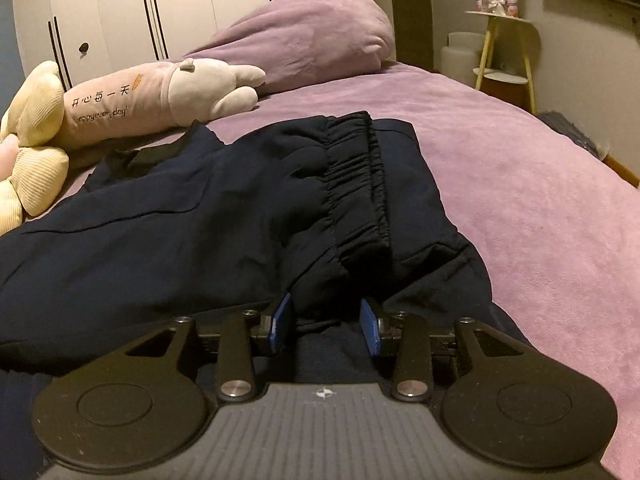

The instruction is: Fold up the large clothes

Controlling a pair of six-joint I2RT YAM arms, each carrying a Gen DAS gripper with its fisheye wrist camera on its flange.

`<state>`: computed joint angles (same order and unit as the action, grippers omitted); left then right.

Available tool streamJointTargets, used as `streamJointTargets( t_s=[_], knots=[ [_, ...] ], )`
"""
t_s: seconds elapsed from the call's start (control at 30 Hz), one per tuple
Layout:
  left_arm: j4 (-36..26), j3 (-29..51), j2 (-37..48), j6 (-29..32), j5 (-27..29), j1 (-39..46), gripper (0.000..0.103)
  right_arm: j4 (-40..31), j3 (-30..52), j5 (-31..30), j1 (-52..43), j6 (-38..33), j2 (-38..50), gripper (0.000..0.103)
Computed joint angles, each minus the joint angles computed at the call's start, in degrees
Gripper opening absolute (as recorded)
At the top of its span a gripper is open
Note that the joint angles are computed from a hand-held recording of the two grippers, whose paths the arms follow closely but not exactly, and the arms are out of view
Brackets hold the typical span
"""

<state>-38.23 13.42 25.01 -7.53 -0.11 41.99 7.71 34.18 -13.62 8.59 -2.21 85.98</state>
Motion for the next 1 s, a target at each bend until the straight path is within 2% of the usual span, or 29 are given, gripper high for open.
streamJointTargets(
  t_s=[0.13, 0.27, 0.33, 0.4, 0.53, 0.6, 0.67, 0.73, 0.8, 0.9, 0.93, 0.97, 1.0],
  knots=[
    [-3.4, 1.9, -0.4, 0.3, 1.6, 1.4, 0.103, -0.7, -0.4, -1.1, -0.5, -1.2, -0.7, 0.038],
    [-12.2, 6.6, -5.7, 1.5, 6.7, 5.4, 0.103, -5.0, 1.6, -2.8, -2.0, -3.6, -1.0, 0.038],
    [-15.1, 9.0, -8.6, 1.2, 7.1, 4.3, 0.103, -8.0, 2.1, -1.8, -2.4, -4.0, -3.2, 0.039],
    [-15.6, 10.7, -10.9, -1.9, 4.3, -1.4, 0.103, -9.4, 1.4, -3.5, -4.2, -2.9, -6.2, 0.038],
    [-9.4, 10.3, -5.6, -13.0, -8.7, -21.9, 0.103, -6.4, -1.1, -5.1, -4.7, -0.2, -11.3, 0.038],
    [-3.2, 8.6, 0.5, -15.9, -12.4, -27.6, 0.103, -4.3, -1.5, -2.5, -2.4, 0.4, -11.6, 0.038],
    [3.2, 7.2, 7.3, -17.8, -14.6, -30.2, 0.103, -2.3, -1.4, 0.2, -0.9, 0.7, -11.1, 0.038],
    [9.3, 6.3, 14.0, -19.3, -16.1, -31.7, 0.103, -1.3, 0.4, -0.1, -0.6, 0.6, -7.9, 0.037],
    [14.1, 6.6, 20.2, -20.2, -18.2, -33.0, 0.103, 0.7, 2.4, 2.7, 1.2, -2.8, -3.0, 0.036],
    [18.0, 7.8, 26.0, -20.3, -20.3, -33.3, 0.103, 4.3, 6.2, 8.9, 4.1, -9.8, 5.2, 0.035],
    [18.8, 8.3, 27.3, -20.3, -21.0, -33.4, 0.103, 5.4, 7.3, 10.9, 4.8, -11.2, 7.3, 0.037],
    [20.3, 8.7, 29.1, -19.9, -22.0, -33.5, 0.103, 5.5, 8.9, 11.6, 5.0, -11.2, 9.1, 0.044],
    [22.2, 9.1, 31.5, -18.8, -23.0, -33.7, 0.103, 4.6, 10.9, 10.9, 4.5, -10.4, 10.8, 0.048]
  ],
)
